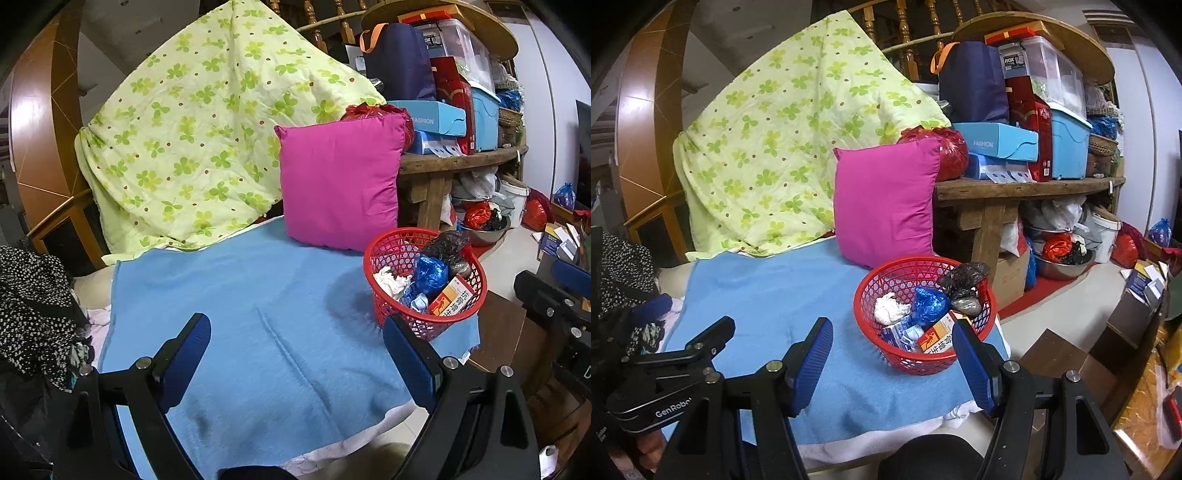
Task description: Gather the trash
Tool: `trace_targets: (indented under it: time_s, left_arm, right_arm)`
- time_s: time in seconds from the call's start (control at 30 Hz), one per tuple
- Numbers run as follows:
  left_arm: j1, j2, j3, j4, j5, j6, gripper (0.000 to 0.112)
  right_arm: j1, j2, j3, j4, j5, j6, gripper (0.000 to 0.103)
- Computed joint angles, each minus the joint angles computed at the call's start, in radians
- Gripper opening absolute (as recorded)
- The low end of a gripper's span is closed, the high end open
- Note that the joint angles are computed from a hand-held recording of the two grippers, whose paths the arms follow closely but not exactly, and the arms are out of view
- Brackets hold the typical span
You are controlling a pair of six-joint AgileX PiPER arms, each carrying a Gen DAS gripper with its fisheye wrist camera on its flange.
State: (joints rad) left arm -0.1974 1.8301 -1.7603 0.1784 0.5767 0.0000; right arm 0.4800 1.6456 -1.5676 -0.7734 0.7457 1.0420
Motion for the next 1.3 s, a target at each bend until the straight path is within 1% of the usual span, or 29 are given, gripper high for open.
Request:
trace_targets:
  time_s: [0.23,0.47,0.83,1.3]
  left_arm:
    - [-0.003,-0.071,0.072,0.070,-0.010,-0.074,0.094]
    - [-0.011,-0.094,0.084,0.067,-0.023,-0.063,0.094]
    - [-0.013,-0.022,-0.009,0.014,0.006,-0.001,0.094]
    - [-0.021,0.109,-0.164,-0.031,0.060,0.057,0.094]
  right_arm:
    - [0.037,-0.080,0.064,-0.055,-0.003,0.049,0.071]
    - [0.040,-0.115,0.081,-0.080,-0.001,0.075,0.071]
    - [0.006,-0.054,0.026,-0.047,0.000,0.049,0.071]
    - [-0.066,0.028,-0.030,-0.004,-0.041,0.031,0.071]
